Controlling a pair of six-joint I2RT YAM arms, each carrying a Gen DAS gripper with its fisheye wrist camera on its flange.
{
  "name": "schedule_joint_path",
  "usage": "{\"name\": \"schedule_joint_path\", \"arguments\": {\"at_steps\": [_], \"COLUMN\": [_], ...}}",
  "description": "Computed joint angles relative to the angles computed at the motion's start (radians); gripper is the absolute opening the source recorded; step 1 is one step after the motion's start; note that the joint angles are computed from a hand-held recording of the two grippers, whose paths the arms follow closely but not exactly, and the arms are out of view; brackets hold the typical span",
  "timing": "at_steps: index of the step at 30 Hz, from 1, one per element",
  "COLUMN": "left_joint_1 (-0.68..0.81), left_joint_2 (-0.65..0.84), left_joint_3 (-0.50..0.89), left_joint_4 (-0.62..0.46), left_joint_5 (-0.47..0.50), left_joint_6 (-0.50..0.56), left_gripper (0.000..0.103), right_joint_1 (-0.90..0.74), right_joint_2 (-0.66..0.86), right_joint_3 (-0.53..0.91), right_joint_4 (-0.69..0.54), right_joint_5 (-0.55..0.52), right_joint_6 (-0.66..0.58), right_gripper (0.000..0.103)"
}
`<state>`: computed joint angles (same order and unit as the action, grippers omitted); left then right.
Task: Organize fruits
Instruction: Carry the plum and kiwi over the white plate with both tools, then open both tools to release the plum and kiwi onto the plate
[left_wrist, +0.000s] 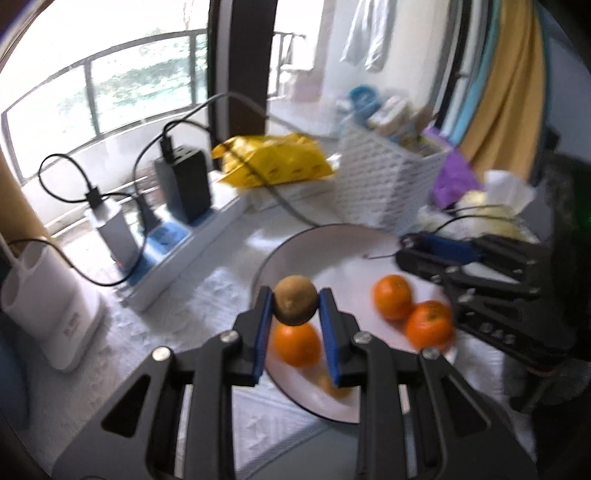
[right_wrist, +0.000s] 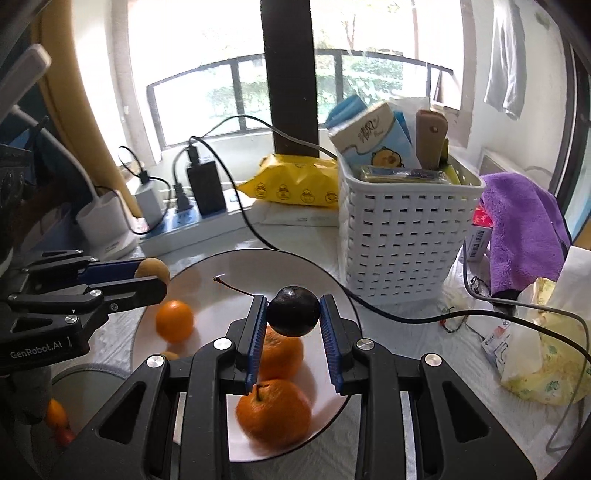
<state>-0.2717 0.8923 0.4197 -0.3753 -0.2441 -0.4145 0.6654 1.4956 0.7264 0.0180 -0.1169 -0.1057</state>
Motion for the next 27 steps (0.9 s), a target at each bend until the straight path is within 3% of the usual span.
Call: {"name": "schedule_joint_path", "arguments": {"at_steps": [8, 14, 20, 27], "left_joint_1": [0.052, 0.061, 0.004, -0.158], "left_joint_2": [0.101, 0.093, -0.047, -0.259], "left_joint_3": [0.002, 0.006, -0.001, 0.001], "left_joint_4": [0.096, 0.081, -0.056, -0.305], "left_joint_5": [0.104, 0.096, 0.001, -0.162], "left_joint_6": [0.022, 0.007, -0.03, -0.144], "left_gripper": [0.027, 0.03, 0.031, 0.032], "right_joint_1": [0.002, 0.008, 0.019, 0.038], "right_joint_2": [0.053, 0.021, -0.055, -0.175], "right_joint_3": [0.025, 0.008, -0.03, -0.101], "right_joint_4": [0.008, 0.01, -0.023, -0.07], "right_joint_5": [0.017, 0.03, 0.018, 0.017], "right_joint_6": [0.032, 0.027, 0.02, 0.032], "right_gripper": [0.031, 0.033, 0.036, 0.037]}}
